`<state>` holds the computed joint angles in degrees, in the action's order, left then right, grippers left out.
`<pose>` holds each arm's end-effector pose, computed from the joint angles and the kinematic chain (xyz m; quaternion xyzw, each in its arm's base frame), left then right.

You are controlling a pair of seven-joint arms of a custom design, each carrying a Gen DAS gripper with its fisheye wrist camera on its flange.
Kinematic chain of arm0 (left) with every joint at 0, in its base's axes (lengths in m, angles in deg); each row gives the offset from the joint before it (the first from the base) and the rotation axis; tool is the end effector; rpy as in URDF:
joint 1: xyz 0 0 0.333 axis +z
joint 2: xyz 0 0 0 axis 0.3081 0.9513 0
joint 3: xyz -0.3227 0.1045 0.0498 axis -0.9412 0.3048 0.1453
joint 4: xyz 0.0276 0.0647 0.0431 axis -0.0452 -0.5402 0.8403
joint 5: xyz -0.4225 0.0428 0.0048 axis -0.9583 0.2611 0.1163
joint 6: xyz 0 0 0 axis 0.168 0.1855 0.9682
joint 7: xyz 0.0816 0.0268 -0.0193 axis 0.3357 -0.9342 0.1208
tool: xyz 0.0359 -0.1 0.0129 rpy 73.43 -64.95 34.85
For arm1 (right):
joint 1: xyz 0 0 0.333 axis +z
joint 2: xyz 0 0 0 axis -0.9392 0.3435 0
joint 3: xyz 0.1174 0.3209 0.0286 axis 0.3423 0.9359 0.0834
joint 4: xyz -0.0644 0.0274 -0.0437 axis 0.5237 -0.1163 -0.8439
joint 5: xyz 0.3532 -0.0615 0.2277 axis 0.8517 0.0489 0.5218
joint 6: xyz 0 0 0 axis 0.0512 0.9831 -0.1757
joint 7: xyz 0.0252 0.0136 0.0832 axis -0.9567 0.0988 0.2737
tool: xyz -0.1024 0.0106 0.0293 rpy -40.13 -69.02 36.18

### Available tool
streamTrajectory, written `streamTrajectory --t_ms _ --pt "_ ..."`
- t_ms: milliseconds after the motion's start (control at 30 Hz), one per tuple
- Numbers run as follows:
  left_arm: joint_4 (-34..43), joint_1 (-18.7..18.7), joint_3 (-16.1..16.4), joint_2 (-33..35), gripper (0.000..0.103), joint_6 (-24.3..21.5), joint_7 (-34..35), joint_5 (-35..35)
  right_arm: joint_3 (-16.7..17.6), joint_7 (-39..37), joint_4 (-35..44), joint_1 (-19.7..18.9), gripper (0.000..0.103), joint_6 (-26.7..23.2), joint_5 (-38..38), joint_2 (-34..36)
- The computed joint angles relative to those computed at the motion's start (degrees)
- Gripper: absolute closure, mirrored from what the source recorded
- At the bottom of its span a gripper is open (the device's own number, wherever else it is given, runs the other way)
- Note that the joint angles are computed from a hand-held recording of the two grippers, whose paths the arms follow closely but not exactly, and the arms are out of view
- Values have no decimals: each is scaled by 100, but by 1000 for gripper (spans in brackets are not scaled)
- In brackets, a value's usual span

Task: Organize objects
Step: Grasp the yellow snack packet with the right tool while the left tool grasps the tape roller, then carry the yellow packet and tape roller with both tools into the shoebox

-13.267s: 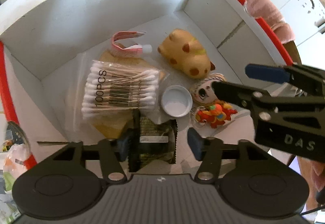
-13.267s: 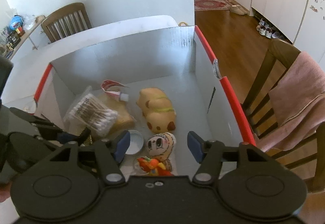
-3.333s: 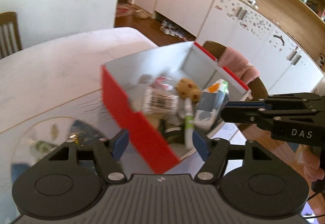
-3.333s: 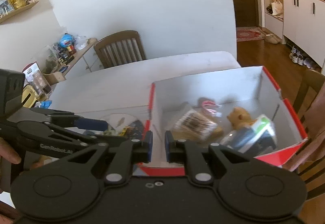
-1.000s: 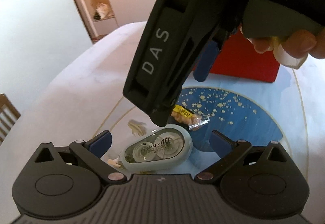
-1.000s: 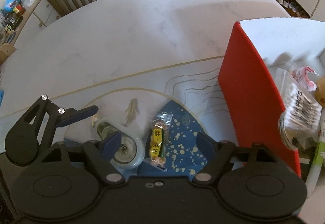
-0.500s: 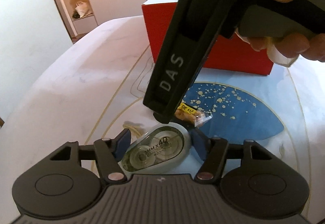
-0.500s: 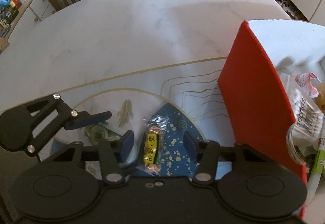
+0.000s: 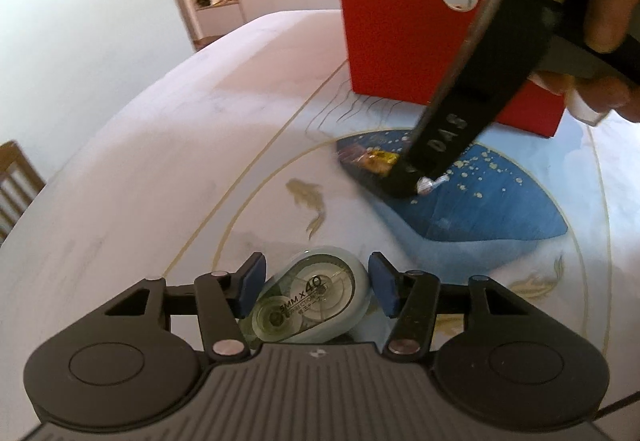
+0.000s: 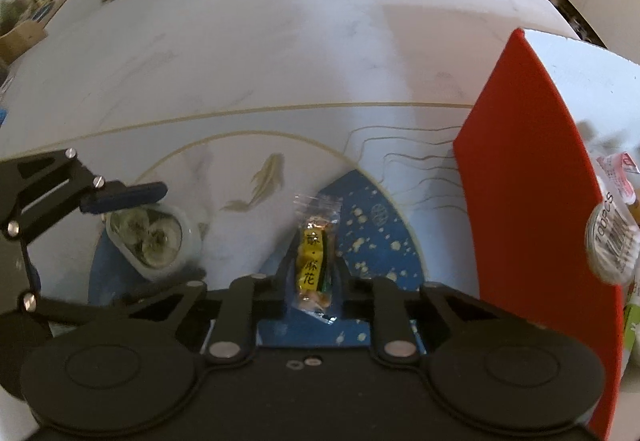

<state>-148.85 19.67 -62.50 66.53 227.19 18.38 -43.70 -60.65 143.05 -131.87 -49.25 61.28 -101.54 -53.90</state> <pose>0.4960 -0.0256 0.4515 -0.5962 0.7260 -0.2210 0.2618 0.7472 0.2330 0.5451 -0.4565 0.8704 -0.1547 0.0998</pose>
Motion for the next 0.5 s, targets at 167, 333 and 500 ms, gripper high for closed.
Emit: streamTrajectory --t_ms 167,333,500 --pt "92 171 -153 -64 75 -57 -641 97 78 -73 -371 48 86 294 -1 -248" --pt "120 -199 172 -103 78 -214 -259 -292 164 -178 -706 69 86 500 80 -467" --pt "144 -609 541 -109 75 -271 684 -956 219 -182 -1013 143 86 543 54 -686"
